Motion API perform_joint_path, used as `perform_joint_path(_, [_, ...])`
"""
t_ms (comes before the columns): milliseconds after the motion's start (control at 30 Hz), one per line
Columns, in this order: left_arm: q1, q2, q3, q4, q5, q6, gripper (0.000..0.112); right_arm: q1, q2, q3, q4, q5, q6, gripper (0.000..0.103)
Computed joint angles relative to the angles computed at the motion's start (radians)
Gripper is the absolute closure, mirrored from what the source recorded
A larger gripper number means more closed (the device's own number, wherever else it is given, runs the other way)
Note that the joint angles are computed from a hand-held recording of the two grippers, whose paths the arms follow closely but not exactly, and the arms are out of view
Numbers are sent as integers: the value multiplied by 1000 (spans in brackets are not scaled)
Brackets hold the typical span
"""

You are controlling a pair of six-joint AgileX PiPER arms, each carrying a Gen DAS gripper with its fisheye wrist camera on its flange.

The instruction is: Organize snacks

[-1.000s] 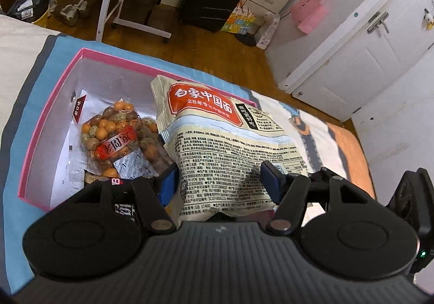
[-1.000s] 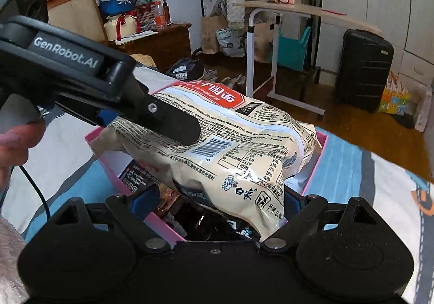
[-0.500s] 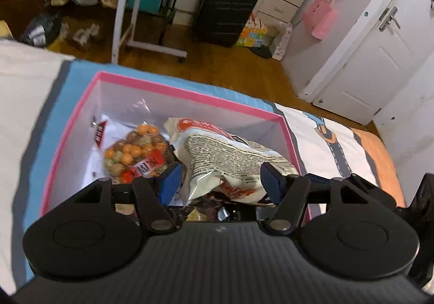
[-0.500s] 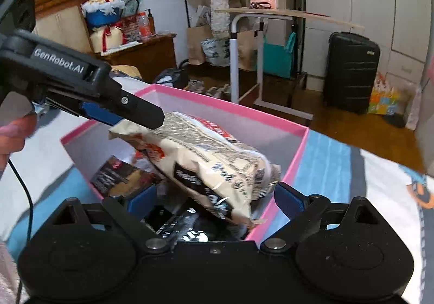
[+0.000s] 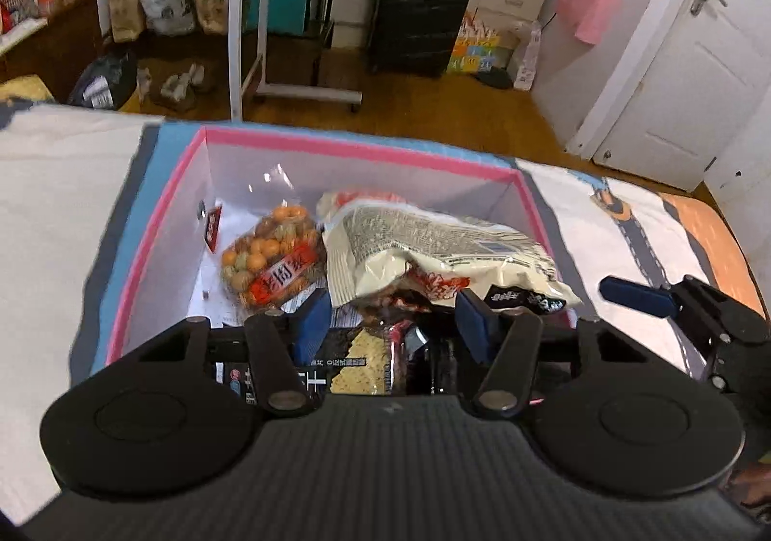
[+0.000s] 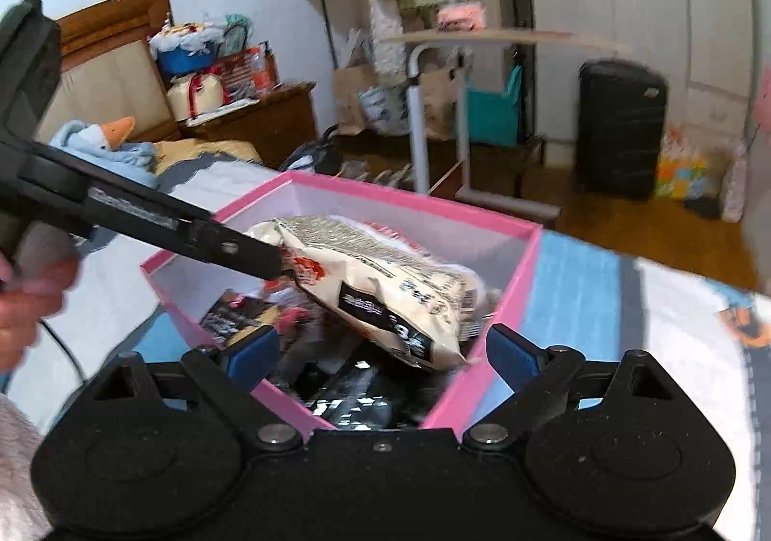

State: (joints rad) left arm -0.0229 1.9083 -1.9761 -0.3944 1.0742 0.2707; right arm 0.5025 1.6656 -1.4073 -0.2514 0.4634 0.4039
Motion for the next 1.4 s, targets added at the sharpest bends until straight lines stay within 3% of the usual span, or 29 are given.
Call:
perform_joint_path(67, [0, -46, 39, -12, -27, 5, 56, 17, -17, 2, -146, 36, 139, 8])
perform_joint_path(167, [9, -116, 88, -69, -34, 18, 56, 13, -83, 34, -176, 56, 200, 8])
perform_joint_path(367, [-54, -274, 205, -37, -92, 36, 51, 14, -256, 138, -282, 118, 361, 7])
perform_joint_path(433, [-67, -317, 222, -59, -101, 75, 48, 14, -276, 119, -314, 185, 362, 8])
perform_joint_path(667, [-143, -441, 246, -10, -93, -1, 35, 38, -345, 50, -351, 392, 339, 6])
perform_joint_path(767, [-212, -487, 276, 120, -112, -127, 33, 66, -380, 58, -381, 469, 366, 6])
perform_joint_path(833, [-269, -495, 266, 245, -78, -259, 24, 87, -408, 74, -380, 516, 386, 6])
perform_joint_path(933, [-346, -515, 280, 401, -69, -400, 21, 131, -416, 70, -410, 608, 449, 5])
perform_joint_path(1033, [-454, -550, 328, 604, -78, -498, 11, 167, -434, 92, -435, 639, 492, 4])
perform_joint_path(1167, [-490, -567, 382, 589, -96, -461, 9, 217, -450, 116, -475, 691, 564, 0])
perform_joint_path(1400, [-577, -553, 460, 702, -92, -591, 9, 293, -487, 161, -509, 742, 636, 0])
